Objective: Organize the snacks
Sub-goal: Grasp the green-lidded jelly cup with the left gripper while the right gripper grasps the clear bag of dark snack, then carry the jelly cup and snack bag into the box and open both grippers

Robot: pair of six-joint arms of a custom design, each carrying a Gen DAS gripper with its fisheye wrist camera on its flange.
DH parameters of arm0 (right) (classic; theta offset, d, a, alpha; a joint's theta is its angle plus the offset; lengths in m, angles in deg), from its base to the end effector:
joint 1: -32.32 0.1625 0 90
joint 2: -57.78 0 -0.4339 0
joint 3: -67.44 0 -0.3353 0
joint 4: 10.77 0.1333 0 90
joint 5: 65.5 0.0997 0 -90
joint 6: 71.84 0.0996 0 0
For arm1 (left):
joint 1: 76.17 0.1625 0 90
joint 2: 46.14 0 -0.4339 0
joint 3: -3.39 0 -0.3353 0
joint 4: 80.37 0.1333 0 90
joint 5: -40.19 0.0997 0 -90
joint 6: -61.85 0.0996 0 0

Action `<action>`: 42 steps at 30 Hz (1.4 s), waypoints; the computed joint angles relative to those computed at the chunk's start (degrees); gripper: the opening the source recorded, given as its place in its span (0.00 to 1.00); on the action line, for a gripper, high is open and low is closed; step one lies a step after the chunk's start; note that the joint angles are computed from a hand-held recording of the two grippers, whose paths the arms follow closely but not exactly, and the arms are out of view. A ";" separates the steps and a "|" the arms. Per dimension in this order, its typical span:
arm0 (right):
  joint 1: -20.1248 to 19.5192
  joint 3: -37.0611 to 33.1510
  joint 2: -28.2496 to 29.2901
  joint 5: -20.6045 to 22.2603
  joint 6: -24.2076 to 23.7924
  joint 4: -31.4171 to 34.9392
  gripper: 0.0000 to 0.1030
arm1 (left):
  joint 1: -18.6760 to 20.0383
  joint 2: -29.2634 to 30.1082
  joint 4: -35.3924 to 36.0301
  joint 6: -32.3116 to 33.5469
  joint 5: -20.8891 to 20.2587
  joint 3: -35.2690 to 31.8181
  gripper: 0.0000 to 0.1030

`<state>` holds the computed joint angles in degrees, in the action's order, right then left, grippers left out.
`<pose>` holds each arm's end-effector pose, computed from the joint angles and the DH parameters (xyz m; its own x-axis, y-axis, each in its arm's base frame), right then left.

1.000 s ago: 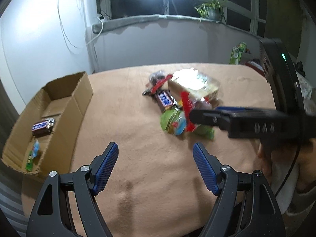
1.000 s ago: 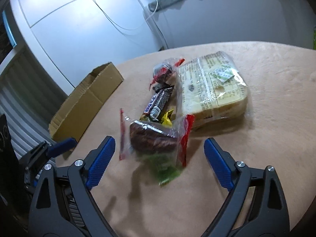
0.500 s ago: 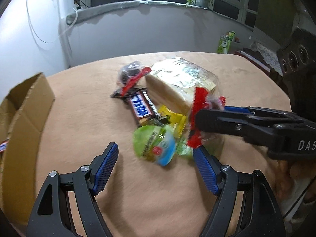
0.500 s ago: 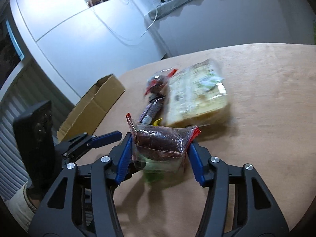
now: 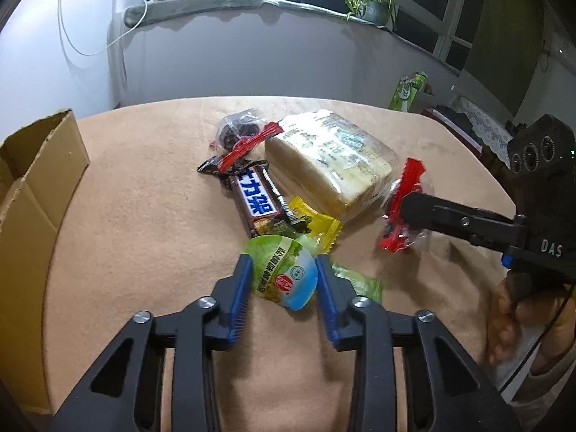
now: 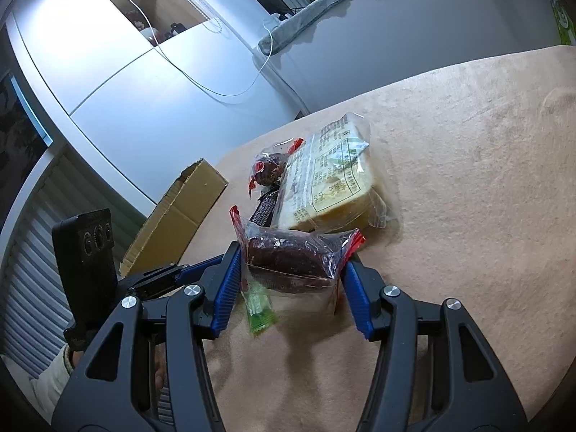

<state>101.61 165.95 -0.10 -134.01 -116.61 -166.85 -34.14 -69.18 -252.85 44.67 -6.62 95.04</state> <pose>-0.0587 -0.6353 0.2708 -0.8823 -0.4658 0.0678 -0.4255 0.7277 -0.5380 -0.3374 -0.5753 -0.0265 -0.7958 0.2205 -0.5640 0.5088 0.7485 -0.4253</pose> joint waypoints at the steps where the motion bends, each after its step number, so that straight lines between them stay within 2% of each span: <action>1: 0.03 0.24 -0.09 -0.08 0.01 -0.39 0.54 | 0.09 -0.03 0.02 0.06 -0.23 -0.02 0.32; 9: -0.50 3.14 -1.93 0.46 0.22 -3.19 0.54 | 0.08 -1.01 -2.96 0.52 -1.30 1.83 0.25; 16: -0.40 6.66 -5.11 1.23 0.43 -7.10 0.54 | -1.56 -2.53 -8.00 0.85 -1.09 5.08 0.24; 24: 0.60 12.00 -9.68 1.86 -0.70 -11.68 0.54 | -5.94 -5.64 -13.95 2.56 2.59 9.86 0.24; 31: 3.05 16.22 -12.05 0.23 -2.48 -15.77 0.54 | -9.35 -8.78 -19.10 3.38 6.69 14.95 0.24; 37: 6.46 17.85 -11.27 -2.65 -3.24 -18.27 0.54 | -10.97 -11.27 -25.01 3.11 10.38 20.19 0.24; 42: 10.50 18.22 -8.46 -6.64 -4.09 -21.01 0.54 | -11.26 -13.79 -29.43 1.80 13.84 25.30 0.24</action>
<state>112.11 184.18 -8.57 -140.65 -120.69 -187.86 -45.41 -82.97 -282.28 46.47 7.22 120.34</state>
